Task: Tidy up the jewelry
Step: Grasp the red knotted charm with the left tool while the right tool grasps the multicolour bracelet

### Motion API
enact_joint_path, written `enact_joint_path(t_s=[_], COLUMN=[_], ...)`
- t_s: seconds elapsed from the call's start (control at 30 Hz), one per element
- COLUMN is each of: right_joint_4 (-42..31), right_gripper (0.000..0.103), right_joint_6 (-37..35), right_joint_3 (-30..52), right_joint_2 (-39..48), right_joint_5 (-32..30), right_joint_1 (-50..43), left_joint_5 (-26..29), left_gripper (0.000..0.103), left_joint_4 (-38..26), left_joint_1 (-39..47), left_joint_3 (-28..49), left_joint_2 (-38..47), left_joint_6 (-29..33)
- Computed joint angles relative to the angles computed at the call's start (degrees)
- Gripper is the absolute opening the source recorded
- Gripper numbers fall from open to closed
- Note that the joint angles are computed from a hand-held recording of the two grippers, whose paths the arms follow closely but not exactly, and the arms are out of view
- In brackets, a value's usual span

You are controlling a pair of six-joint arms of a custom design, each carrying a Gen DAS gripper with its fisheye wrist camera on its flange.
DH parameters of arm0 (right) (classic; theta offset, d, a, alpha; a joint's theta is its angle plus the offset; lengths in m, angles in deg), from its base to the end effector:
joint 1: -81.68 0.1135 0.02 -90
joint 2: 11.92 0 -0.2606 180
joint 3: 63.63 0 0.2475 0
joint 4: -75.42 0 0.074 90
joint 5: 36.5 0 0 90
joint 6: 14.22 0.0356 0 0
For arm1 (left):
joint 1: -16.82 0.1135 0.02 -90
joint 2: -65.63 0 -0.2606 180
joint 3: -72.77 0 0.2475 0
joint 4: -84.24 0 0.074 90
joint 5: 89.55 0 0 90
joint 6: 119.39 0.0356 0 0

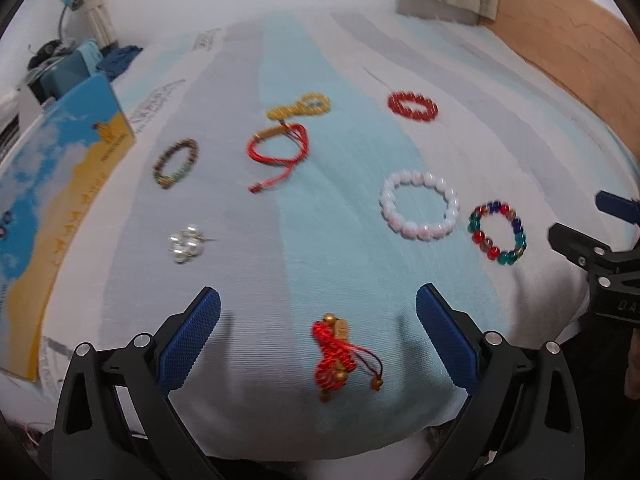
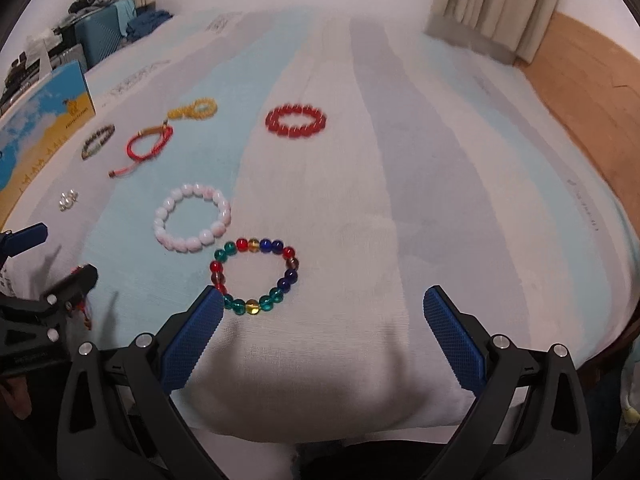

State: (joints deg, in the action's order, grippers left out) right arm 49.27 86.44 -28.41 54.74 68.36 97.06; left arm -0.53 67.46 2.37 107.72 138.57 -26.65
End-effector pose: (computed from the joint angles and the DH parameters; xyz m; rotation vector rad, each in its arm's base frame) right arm 0.1818 0.0405 0.1322 -0.0084 2.5324 -0.1558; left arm 0.1956 -0.0498 0.1208 0.3710 2.5002 -0.0604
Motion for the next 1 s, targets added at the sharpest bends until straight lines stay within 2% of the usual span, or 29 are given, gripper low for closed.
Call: enact_joint_path(t_s=[0.27, 0.47, 0.53, 0.67, 0.73, 0.77, 0.83, 0.9, 1.0], right_joint_4=[8.82, 10.99, 11.45, 12.05, 12.20, 12.28, 11.93, 11.54, 11.14], right_gripper=[0.096, 0.096, 0.093, 0.076, 0.070, 0.062, 0.053, 0.036, 0.026], right_joint_6=[-2.94, -3.96, -4.12, -5.36, -5.47, -5.54, -5.40, -5.14, -4.79], right_joint_3=[3.87, 5.91, 6.08, 5.75, 5.67, 5.53, 5.57, 5.50, 5.69], right_joint_2=[16.24, 22.07, 22.94, 22.51, 22.40, 22.17, 21.60, 20.96, 20.64], right_joint_5=[-2.88, -4.73, -5.47, -8.85, -9.38, -10.05, -11.19, -12.33, -14.08], right_joint_1=[0.01, -0.26, -0.53, -1.31, -1.19, -1.29, -1.72, -2.38, -3.79], left_joint_5=[-1.37, 0.03, 0.06, 0.71, 1.22, 1.66, 2.60, 3.70, 5.04], left_gripper=[0.091, 0.085, 0.079, 0.068, 0.060, 0.057, 0.048, 0.039, 0.024], left_joint_4=[4.61, 6.91, 7.02, 6.18, 5.68, 5.43, 4.72, 3.79, 2.72], left_joint_1=[-4.02, -3.27, -3.29, -2.80, -2.36, -1.91, -1.29, -0.26, 0.96], left_joint_3=[0.56, 0.09, 0.12, -0.11, -0.20, -0.29, -0.41, -0.35, -0.21], left_joint_2=[8.61, 10.43, 10.58, 9.63, 9.11, 8.82, 8.11, 7.48, 6.93], left_joint_6=[0.75, 1.48, 1.49, 1.94, 2.24, 2.58, 2.88, 3.34, 3.68])
